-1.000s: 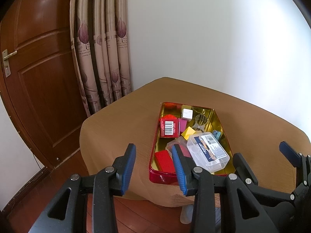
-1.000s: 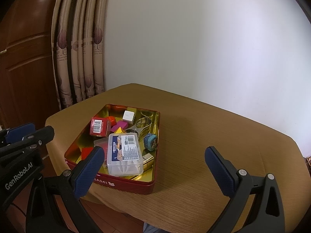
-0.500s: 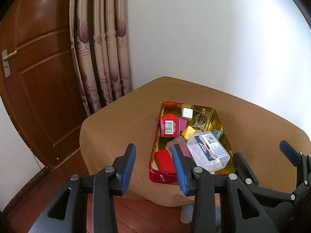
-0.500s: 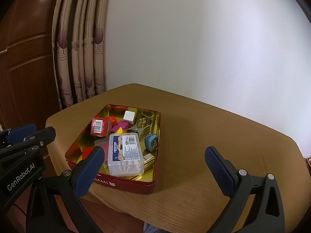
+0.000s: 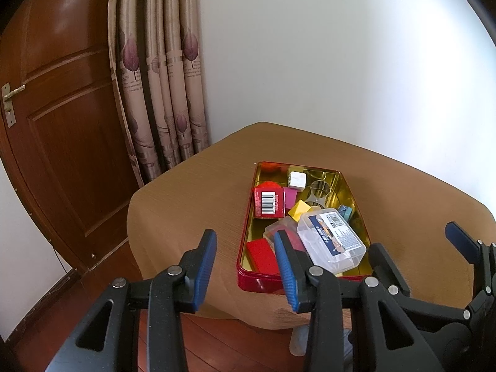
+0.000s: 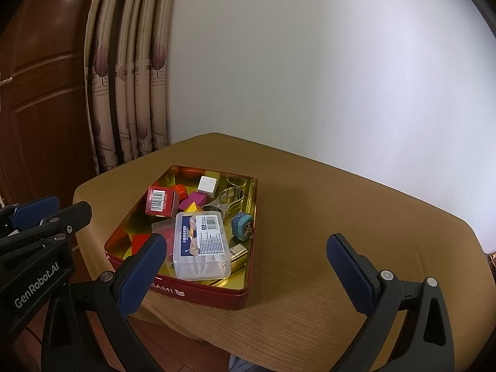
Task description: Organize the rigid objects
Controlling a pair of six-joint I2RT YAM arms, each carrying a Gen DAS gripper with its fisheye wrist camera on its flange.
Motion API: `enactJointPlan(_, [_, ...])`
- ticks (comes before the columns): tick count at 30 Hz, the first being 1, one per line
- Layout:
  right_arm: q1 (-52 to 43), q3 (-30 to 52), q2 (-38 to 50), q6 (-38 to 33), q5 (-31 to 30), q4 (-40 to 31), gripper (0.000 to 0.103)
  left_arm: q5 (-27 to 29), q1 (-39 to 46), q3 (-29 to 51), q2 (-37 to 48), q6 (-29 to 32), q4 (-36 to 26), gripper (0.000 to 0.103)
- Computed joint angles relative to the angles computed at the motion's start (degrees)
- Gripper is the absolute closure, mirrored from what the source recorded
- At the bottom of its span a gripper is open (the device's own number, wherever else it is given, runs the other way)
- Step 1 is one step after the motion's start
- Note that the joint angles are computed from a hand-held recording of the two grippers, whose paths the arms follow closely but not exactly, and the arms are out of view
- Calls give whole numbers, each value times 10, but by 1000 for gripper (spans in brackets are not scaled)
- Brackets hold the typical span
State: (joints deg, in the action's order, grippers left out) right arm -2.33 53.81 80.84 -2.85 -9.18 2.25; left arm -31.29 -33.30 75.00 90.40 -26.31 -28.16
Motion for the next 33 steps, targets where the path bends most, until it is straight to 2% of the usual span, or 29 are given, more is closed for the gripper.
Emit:
enactJointPlan(2, [0,-1,-1,1,-1,0,1,-6,-1,0,0,3,0,48])
enactJointPlan(7, [0,0,0,-1,-1,-1,1,-17,-5,-7,-3,13,11,45])
enactJointPlan(11, [-1,-4,-3,-1,-3,1,1,-21,-6,-8,-3,14,13,36])
enactJointPlan(25, [-3,-7,-2,2,-2,4,1,-20,-11,-27,-11,36,56,35])
enactJointPlan(33, [-4,-8,-5,2,-3,5,1,-24,-14,-22,-7,33,54,35])
